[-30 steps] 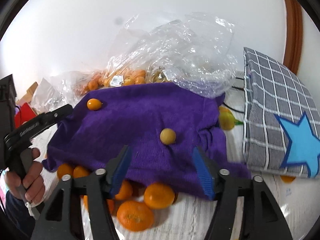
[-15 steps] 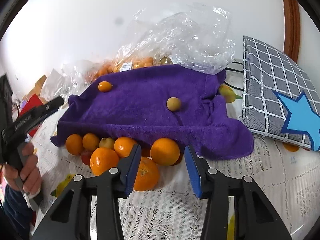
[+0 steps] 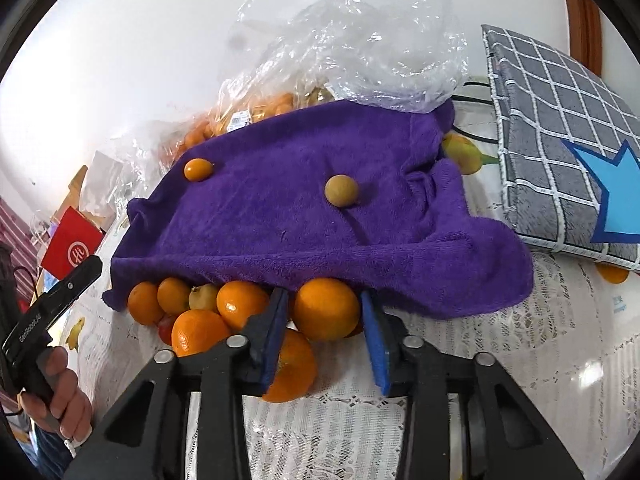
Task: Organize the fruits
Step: 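Close the right tool on a large mandarin while the left tool grasps another mandarin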
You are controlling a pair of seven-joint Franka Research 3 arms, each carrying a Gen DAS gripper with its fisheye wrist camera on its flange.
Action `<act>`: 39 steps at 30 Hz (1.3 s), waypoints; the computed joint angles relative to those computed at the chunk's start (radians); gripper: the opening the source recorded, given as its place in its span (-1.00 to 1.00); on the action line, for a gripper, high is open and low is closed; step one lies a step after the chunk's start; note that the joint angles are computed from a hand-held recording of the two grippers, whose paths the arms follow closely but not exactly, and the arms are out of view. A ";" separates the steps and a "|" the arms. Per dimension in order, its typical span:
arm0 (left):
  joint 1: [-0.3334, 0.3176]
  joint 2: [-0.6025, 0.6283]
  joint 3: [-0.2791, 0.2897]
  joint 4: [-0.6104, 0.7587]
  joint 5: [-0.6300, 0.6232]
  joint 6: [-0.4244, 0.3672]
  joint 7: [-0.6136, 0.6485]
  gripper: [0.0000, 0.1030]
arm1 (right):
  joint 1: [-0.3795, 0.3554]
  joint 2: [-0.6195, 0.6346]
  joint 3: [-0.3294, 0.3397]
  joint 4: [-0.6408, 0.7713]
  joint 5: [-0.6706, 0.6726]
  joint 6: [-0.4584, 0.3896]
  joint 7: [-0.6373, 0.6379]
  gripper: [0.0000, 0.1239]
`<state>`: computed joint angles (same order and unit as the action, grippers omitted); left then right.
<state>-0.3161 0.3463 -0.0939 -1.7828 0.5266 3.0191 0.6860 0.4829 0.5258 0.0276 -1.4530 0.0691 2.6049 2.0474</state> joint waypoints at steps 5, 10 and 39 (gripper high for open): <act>0.006 0.002 -0.005 0.002 -0.013 -0.006 0.004 0.11 | 0.042 -0.063 -0.055 -0.092 -0.076 0.061 0.079 -0.42; 0.053 0.004 -0.054 -0.004 -0.087 -0.008 0.046 0.11 | 0.070 -0.126 -0.099 -0.178 -0.202 0.093 0.210 -0.42; 0.119 0.086 -0.230 0.099 -0.472 -0.190 0.569 0.11 | 0.045 -0.138 -0.069 -0.188 -0.319 0.047 0.287 -0.43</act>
